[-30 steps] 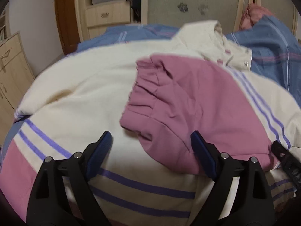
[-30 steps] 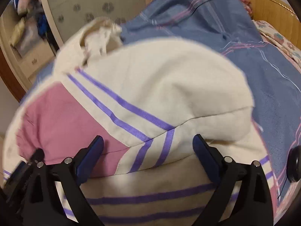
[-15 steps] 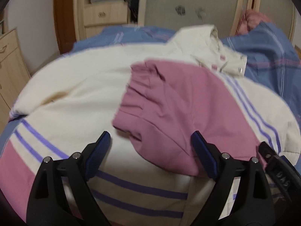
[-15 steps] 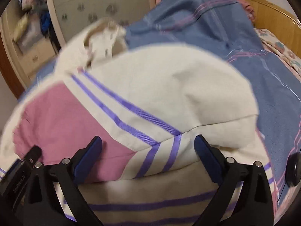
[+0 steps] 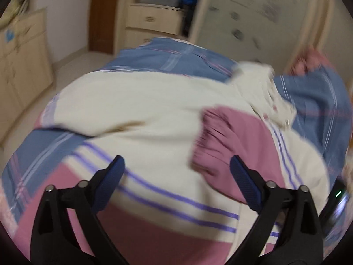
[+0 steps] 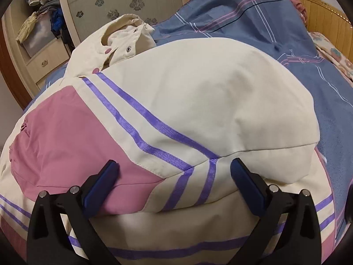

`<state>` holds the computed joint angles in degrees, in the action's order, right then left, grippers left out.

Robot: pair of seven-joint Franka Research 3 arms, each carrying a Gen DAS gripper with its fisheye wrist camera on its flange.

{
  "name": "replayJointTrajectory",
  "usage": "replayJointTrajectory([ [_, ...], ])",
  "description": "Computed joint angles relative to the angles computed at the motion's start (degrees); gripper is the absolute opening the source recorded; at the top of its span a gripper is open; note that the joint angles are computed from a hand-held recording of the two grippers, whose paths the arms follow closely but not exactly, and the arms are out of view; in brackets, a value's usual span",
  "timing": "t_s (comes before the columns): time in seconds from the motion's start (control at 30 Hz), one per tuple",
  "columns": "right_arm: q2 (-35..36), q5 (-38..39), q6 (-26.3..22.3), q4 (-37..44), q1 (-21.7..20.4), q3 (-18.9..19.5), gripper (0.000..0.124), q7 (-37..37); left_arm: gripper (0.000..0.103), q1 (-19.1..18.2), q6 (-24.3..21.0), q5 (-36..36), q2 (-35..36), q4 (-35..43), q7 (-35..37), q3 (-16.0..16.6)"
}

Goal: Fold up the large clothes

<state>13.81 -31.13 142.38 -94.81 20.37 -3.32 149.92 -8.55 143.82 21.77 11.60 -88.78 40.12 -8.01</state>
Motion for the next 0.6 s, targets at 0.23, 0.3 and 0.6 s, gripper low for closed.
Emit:
replayJointTrajectory([
  [0.23,-4.13,-4.63,13.67,-8.33,-1.09,-1.20,0.102,10.00,0.101,12.76,4.02,-31.93,-10.50,-17.50,7.92,3.69],
  [0.3,-3.89,-5.72,13.01,-7.77,-1.06,-1.04,0.102,10.69,0.101,14.10,5.87,-34.18,-11.43,-20.26,8.15,4.93],
  [0.6,-4.22,-9.88,15.22,-8.72,-1.30,-1.25,0.102,15.33,0.101,18.99,9.04,-63.02,3.22,-7.08,24.43,2.17],
])
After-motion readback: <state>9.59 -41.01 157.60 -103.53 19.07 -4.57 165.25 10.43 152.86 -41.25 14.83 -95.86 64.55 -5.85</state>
